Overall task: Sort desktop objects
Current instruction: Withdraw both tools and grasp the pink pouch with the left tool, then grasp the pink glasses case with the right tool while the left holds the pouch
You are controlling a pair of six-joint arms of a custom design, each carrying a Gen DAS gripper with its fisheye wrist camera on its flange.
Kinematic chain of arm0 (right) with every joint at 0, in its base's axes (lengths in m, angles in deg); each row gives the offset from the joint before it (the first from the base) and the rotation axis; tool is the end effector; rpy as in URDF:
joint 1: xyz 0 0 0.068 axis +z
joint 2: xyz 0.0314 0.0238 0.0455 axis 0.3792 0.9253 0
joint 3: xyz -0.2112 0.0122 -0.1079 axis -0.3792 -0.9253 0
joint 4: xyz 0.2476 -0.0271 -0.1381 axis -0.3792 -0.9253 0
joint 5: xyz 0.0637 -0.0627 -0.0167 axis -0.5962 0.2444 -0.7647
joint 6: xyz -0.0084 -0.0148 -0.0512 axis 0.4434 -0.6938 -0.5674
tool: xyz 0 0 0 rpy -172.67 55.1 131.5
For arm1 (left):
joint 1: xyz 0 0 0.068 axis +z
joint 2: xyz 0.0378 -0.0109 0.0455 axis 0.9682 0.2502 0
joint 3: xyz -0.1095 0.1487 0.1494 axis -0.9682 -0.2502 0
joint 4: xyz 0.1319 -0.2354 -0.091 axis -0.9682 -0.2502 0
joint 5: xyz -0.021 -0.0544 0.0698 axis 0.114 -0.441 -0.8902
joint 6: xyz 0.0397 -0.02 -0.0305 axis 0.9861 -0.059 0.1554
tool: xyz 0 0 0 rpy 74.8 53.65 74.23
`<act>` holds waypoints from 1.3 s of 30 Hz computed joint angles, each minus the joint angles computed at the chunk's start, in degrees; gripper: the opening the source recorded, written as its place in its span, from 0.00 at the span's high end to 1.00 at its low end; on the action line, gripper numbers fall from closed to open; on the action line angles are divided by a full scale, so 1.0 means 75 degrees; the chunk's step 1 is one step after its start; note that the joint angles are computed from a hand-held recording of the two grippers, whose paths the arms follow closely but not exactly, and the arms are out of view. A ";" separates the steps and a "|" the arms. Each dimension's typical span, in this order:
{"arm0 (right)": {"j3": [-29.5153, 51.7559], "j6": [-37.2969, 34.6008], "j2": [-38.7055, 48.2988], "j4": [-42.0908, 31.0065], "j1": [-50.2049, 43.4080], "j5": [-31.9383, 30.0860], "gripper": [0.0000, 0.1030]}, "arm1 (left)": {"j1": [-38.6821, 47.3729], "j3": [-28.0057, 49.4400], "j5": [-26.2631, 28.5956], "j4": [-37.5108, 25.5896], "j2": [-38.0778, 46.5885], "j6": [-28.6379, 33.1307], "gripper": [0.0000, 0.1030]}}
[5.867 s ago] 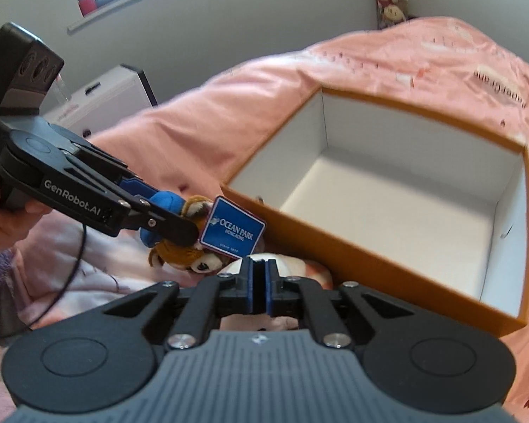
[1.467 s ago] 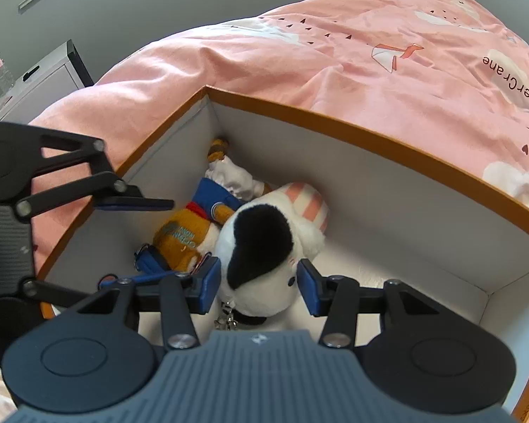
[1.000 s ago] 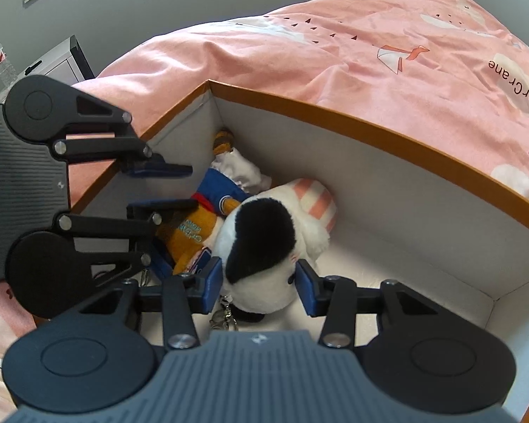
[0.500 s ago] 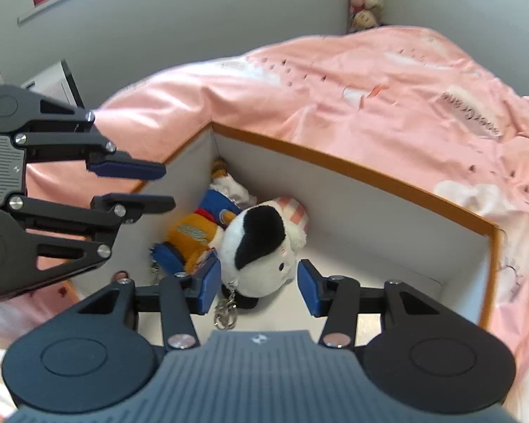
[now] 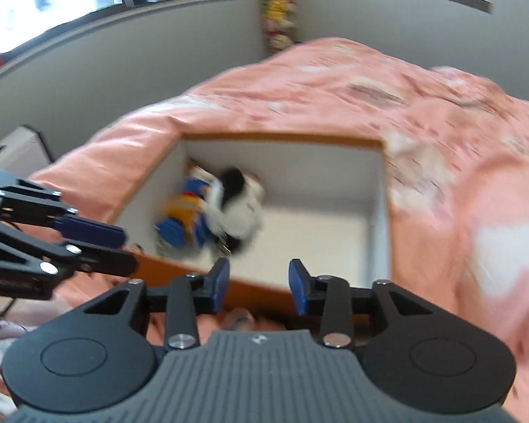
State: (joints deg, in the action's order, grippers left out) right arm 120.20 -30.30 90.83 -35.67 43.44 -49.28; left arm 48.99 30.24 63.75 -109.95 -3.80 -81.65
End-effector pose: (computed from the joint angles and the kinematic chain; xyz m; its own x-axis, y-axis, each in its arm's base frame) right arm 0.2428 0.1077 0.2344 -0.5230 -0.4381 -0.7311 -0.7105 0.6980 0.0899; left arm 0.1612 -0.0762 0.2396 -0.7637 -0.0094 -0.6455 0.1183 0.9809 -0.1543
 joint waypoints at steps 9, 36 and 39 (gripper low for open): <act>-0.1390 0.0488 -0.1368 -0.0964 -0.0190 0.0178 0.66 | -0.0382 -0.0055 0.0637 0.0534 0.1440 -0.1107 0.42; -0.2544 0.0441 -0.1887 -0.0673 0.0170 0.0394 0.66 | -0.0356 -0.0567 0.1425 0.0659 0.1807 -0.2646 0.63; -0.2525 0.0453 -0.1874 -0.0528 0.0264 0.0318 0.66 | -0.0393 -0.0505 0.1247 0.0357 0.1287 -0.2769 0.64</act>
